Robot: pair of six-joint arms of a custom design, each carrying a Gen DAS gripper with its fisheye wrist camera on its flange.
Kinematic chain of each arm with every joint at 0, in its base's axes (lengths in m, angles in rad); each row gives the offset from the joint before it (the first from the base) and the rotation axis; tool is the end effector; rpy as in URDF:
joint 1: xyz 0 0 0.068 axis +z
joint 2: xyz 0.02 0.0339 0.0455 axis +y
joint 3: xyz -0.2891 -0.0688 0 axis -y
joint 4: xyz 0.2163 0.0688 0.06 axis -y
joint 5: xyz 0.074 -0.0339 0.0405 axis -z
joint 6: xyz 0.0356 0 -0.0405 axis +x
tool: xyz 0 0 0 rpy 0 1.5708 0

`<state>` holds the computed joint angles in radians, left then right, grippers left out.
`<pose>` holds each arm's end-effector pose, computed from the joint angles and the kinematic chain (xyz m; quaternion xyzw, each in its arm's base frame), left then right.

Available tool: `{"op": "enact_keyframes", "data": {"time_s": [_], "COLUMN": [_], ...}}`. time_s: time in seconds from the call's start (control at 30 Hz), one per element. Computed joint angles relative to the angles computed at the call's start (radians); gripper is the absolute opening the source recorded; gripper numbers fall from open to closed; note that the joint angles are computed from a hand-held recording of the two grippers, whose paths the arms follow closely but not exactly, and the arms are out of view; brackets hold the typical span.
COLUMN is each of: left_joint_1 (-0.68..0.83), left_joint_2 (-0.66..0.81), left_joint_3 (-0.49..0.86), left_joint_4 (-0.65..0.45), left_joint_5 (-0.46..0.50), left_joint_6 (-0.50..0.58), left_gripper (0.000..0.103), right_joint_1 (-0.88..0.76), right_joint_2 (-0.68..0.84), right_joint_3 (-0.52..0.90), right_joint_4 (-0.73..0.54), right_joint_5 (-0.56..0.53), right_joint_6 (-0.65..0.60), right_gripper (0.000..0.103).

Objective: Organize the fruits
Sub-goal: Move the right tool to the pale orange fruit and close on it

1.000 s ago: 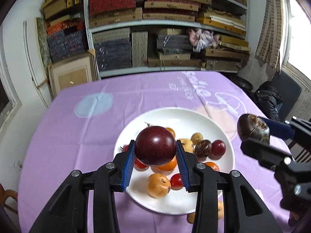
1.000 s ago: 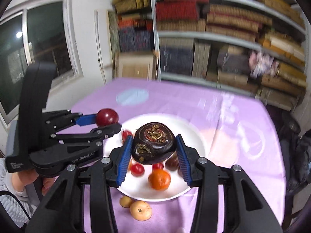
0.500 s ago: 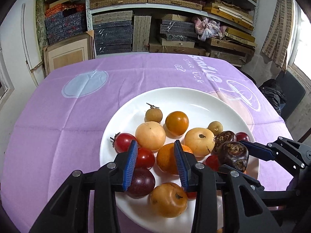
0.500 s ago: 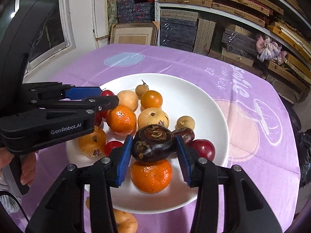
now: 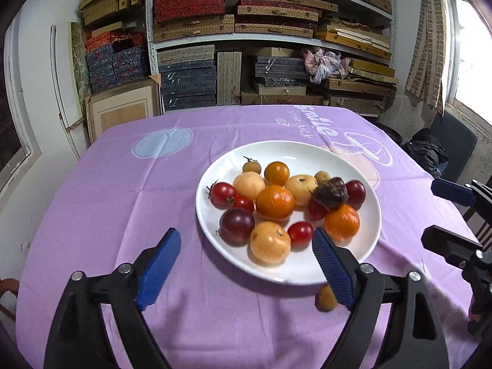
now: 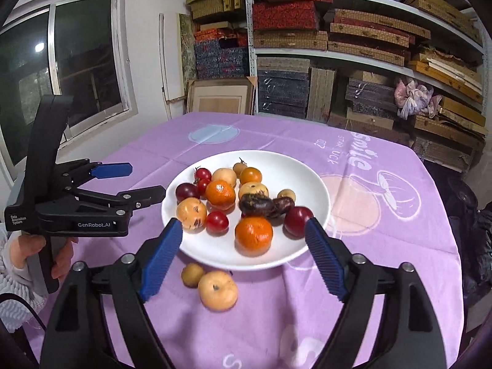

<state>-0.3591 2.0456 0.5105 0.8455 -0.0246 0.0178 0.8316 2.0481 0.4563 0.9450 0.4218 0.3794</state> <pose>0.2853 -0.1062 0.0869 0.1643 0.8894 -0.0615 0.4221 0.2083 0.2069 0.0886 -0.1053 0.8740 0.0940 0.4650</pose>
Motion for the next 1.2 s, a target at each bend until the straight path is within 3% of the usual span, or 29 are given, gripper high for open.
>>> {"op": "enact_keyframes", "data": {"time_s": [0.13, 0.2, 0.27, 0.5, 0.73, 0.8, 1.0, 1.2], "left_joint_1": [-0.061, -0.076, -0.071, -0.036, 0.009, 0.023, 0.036, -0.003], "left_joint_2": [0.131, 0.202, 0.240, 0.260, 0.265, 0.263, 0.264, 0.266], "left_joint_3": [-0.154, -0.189, -0.199, -0.157, -0.143, -0.129, -0.115, -0.123], "left_joint_4": [0.297, 0.397, 0.421, 0.343, 0.306, 0.275, 0.237, 0.246], "left_joint_5": [-0.087, -0.114, -0.100, -0.023, 0.046, 0.064, 0.093, 0.079], "left_joint_6": [-0.002, -0.009, -0.012, -0.019, -0.038, -0.044, -0.052, -0.047], "left_gripper": [0.093, 0.094, 0.094, 0.097, 0.099, 0.099, 0.099, 0.099], "right_joint_1": [0.064, 0.061, 0.063, 0.068, 0.017, 0.007, -0.016, -0.019], "right_joint_2": [0.150, 0.209, 0.225, 0.228, 0.255, 0.266, 0.285, 0.291], "right_joint_3": [-0.087, -0.054, -0.007, 0.113, 0.212, 0.248, 0.305, 0.301], "right_joint_4": [0.191, 0.164, 0.093, -0.084, -0.192, -0.237, -0.284, -0.267], "right_joint_5": [0.002, -0.041, -0.063, -0.062, -0.098, -0.112, -0.157, -0.183], "right_joint_6": [0.082, 0.103, 0.098, 0.071, 0.036, 0.026, 0.007, 0.007], "right_gripper": [0.086, 0.086, 0.085, 0.069, 0.067, 0.056, 0.043, 0.041]}}
